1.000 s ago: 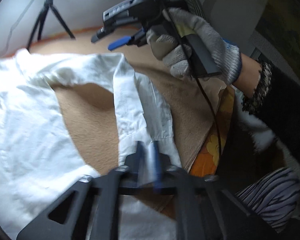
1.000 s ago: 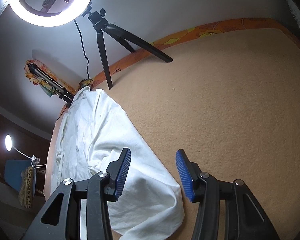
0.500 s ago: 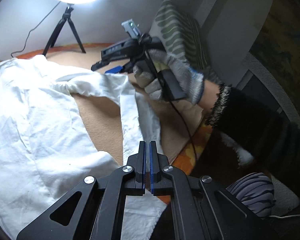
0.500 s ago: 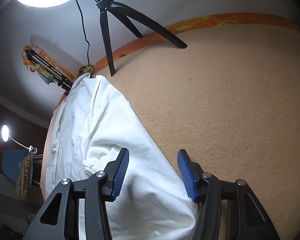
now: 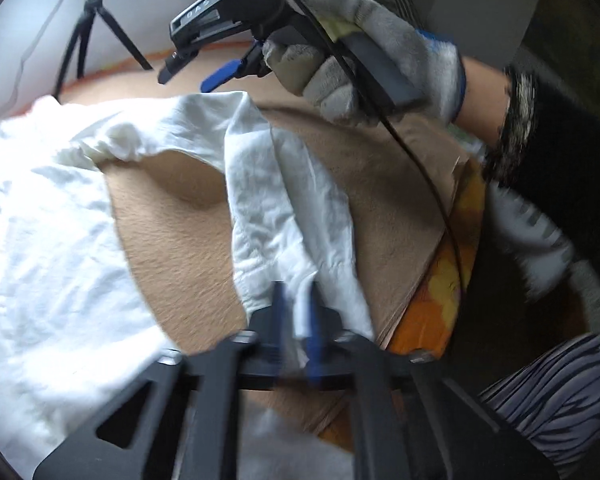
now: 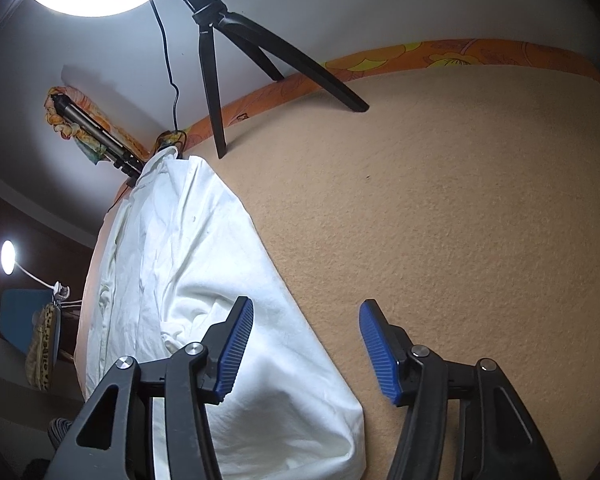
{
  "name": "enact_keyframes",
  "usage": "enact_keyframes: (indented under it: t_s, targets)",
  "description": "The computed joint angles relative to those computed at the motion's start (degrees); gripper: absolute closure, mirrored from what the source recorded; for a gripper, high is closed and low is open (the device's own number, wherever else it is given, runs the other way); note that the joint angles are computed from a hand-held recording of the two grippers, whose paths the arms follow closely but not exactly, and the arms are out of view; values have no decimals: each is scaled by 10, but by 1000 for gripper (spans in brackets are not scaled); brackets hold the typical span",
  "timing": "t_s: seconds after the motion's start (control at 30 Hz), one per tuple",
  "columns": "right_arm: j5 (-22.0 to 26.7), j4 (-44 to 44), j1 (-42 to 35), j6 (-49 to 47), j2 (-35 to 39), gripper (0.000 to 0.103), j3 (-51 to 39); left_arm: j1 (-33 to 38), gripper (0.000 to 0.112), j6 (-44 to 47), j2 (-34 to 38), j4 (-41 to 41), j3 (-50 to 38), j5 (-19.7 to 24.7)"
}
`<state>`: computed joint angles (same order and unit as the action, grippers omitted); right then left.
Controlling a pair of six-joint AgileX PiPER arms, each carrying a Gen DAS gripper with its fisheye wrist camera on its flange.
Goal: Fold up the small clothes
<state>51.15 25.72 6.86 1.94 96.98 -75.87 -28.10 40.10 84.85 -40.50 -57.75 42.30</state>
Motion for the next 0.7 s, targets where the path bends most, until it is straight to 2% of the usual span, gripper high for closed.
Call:
enact_keyframes:
  t_s: [0.13, 0.23, 0.3, 0.4, 0.53, 0.7]
  targets:
    - [-2, 16, -5, -22, 8, 44, 6, 95, 111, 54, 9, -137, -16, 109]
    - [-7, 31, -10, -38, 6, 44, 14, 141, 111, 73, -36, -158, -6, 137]
    - [-7, 43, -14, -49, 7, 44, 15, 177, 111, 75, -56, -168, -1, 171]
    - [-4, 46, -12, -52, 11, 44, 12, 180, 111, 77, -86, -137, 10, 144]
    - [5, 60, -5, -62, 19, 44, 3, 205, 111, 77, -79, -152, 18, 162]
    - [6, 111, -13, -93, 30, 44, 6, 203, 111, 75, -108, -180, 39, 170]
